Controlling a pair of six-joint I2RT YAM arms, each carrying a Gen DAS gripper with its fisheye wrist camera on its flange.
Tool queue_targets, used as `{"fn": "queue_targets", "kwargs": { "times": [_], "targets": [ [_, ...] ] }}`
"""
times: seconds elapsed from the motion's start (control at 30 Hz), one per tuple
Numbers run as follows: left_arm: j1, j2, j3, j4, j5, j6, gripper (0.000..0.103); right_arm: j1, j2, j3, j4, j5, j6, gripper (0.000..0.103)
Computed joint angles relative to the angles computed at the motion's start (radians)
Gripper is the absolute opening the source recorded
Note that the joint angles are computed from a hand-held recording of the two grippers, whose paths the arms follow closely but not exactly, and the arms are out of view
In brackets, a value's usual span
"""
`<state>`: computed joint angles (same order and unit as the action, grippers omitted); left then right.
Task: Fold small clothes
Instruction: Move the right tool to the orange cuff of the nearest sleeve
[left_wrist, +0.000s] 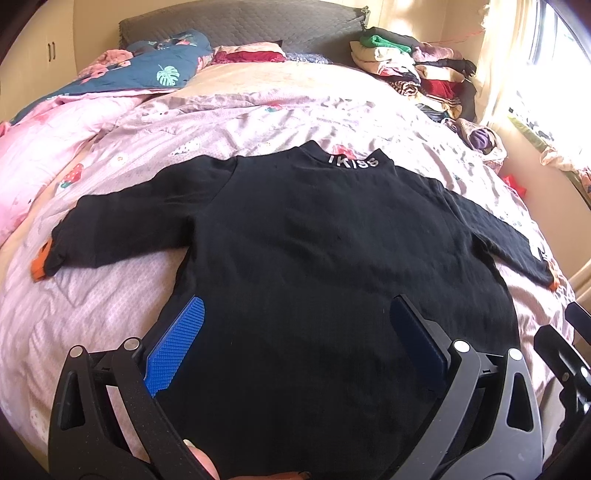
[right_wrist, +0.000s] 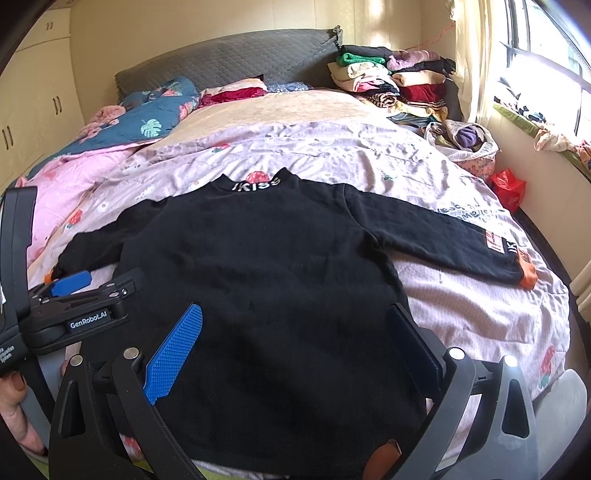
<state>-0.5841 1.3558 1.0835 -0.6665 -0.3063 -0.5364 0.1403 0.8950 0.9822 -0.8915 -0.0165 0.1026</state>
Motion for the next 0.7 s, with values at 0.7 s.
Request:
{"fn": "queue_targets", "kwargs": {
  "times": [0.7],
  "targets": [
    [0.064, 0.354, 0.34, 0.027, 0.085, 0.049, 0.095, -0.312, 0.337, 0.153, 0.124, -0.135, -0.087, 0.099]
  ]
}}
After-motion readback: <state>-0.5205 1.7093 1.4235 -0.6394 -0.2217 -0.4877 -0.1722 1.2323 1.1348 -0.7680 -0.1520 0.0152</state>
